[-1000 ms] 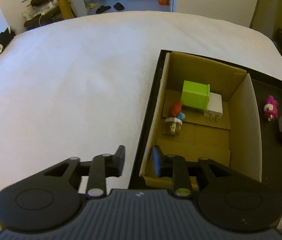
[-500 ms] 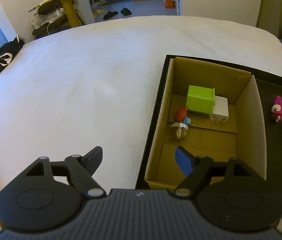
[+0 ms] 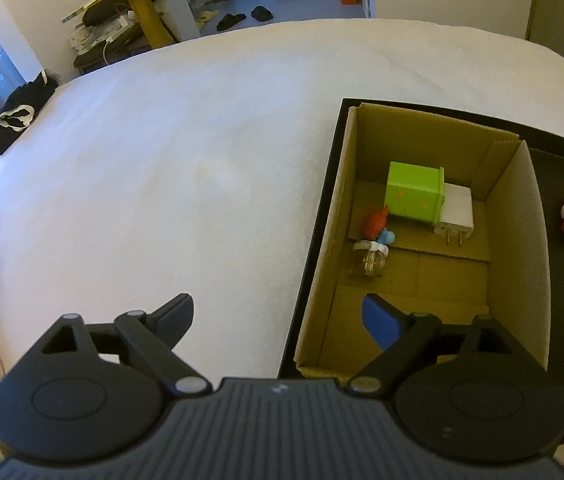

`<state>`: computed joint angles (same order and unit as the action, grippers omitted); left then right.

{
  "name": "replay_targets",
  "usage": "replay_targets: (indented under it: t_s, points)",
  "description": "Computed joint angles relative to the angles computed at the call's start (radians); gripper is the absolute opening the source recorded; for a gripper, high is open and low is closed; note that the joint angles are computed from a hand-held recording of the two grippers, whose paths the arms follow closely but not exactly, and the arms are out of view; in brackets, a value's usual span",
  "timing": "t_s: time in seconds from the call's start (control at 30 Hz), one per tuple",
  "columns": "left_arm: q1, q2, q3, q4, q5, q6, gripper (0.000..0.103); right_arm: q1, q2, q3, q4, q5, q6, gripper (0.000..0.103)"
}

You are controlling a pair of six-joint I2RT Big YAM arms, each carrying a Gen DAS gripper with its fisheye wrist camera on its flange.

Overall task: Organize rigid objects
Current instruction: 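Move the right tool back over the tray toward the brown bear figure, then lower the right tool onto the brown bear figure and close on it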

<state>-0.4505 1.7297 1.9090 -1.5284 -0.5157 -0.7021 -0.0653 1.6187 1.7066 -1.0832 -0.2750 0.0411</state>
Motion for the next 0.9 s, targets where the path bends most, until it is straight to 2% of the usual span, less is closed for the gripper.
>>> replay_targets:
  t_s: [0.33,0.47,0.57,0.6,0.77,0.83,0.9]
  points:
    - [0.002,0.006,0.010,-0.006,-0.002,-0.006,0.094,0.022,0.036,0.018,0.009,0.046,-0.041,0.098]
    - [0.004,0.014,0.026,-0.015,0.003,-0.011,0.101,0.031,0.047,0.019,0.020,0.080,-0.058,0.098]
    - [0.006,0.020,0.038,-0.018,-0.003,-0.012,0.102,0.039,0.048,0.008,0.043,0.117,-0.074,0.098]
    - [0.007,0.021,0.042,-0.019,-0.006,-0.015,0.102,0.037,0.051,0.007,0.043,0.077,-0.034,0.098]
    - [0.011,0.025,0.052,-0.024,-0.001,-0.028,0.102,0.046,0.061,0.003,0.050,0.090,-0.055,0.097]
    - [0.010,0.022,0.050,-0.020,-0.001,-0.025,0.102,0.050,0.064,0.002,0.057,0.101,-0.059,0.096]
    - [0.008,0.018,0.047,-0.013,-0.005,-0.020,0.102,0.057,0.059,-0.013,0.072,0.143,-0.079,0.091]
